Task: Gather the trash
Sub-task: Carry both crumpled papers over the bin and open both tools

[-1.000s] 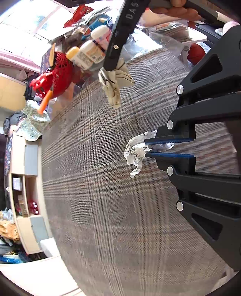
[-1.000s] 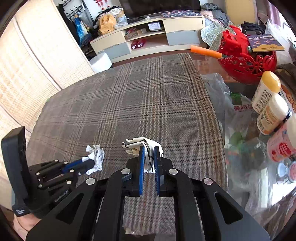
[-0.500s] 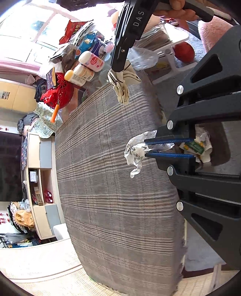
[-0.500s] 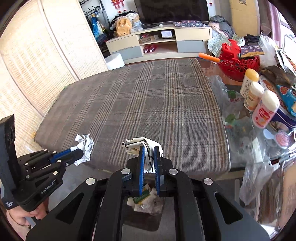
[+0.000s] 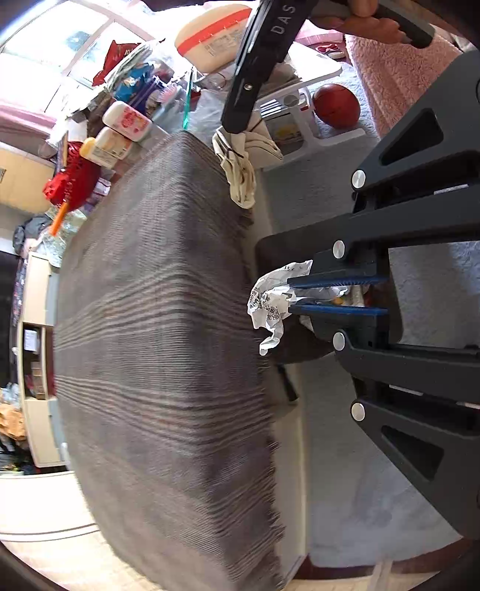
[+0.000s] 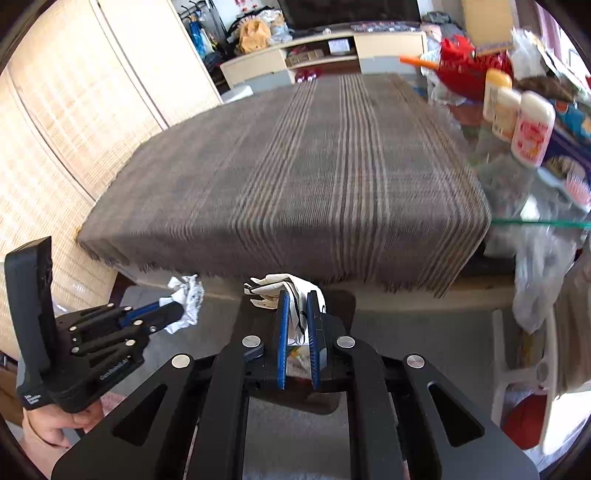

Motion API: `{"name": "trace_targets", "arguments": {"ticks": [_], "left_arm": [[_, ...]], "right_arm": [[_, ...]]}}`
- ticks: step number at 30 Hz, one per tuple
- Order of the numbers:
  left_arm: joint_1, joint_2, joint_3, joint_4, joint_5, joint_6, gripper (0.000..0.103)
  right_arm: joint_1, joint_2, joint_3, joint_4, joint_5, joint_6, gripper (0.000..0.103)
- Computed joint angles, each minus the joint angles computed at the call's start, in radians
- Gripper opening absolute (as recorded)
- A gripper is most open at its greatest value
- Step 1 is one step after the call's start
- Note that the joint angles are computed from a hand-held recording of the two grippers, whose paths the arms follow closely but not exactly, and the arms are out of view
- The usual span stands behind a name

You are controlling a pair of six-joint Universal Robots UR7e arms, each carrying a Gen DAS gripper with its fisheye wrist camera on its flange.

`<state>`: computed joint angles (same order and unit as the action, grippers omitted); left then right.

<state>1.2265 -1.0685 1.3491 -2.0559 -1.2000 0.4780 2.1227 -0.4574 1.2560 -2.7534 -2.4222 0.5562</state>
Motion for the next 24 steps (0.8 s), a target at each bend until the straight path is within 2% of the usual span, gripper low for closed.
{"name": "trace_targets", "arguments": {"ticks": [7, 13, 17, 24], "left_arm": [[0.044, 0.023, 0.046, -0.027, 0.026, -0.032, 0.007], [0.062, 0.058, 0.049, -0.024, 0.042, -0.027, 0.008], [0.073, 0.080, 0.040, 0.002, 0.041, -0.040, 0.008], [0.092, 0.104, 0.031, 0.048, 0.043, -0.069, 0.008]], "right_arm": [[-0.024, 0.044, 0.003, -0.008, 0.033, 0.024, 0.011], [-0.064, 0.063, 0.028, -0.094, 0.073, 0.007, 0.011], [-0.081, 0.077, 0.017, -0.080, 0.097, 0.001, 0.011], [-0.107, 0.099, 0.006, -0.056, 0.116, 0.046, 0.011]]}}
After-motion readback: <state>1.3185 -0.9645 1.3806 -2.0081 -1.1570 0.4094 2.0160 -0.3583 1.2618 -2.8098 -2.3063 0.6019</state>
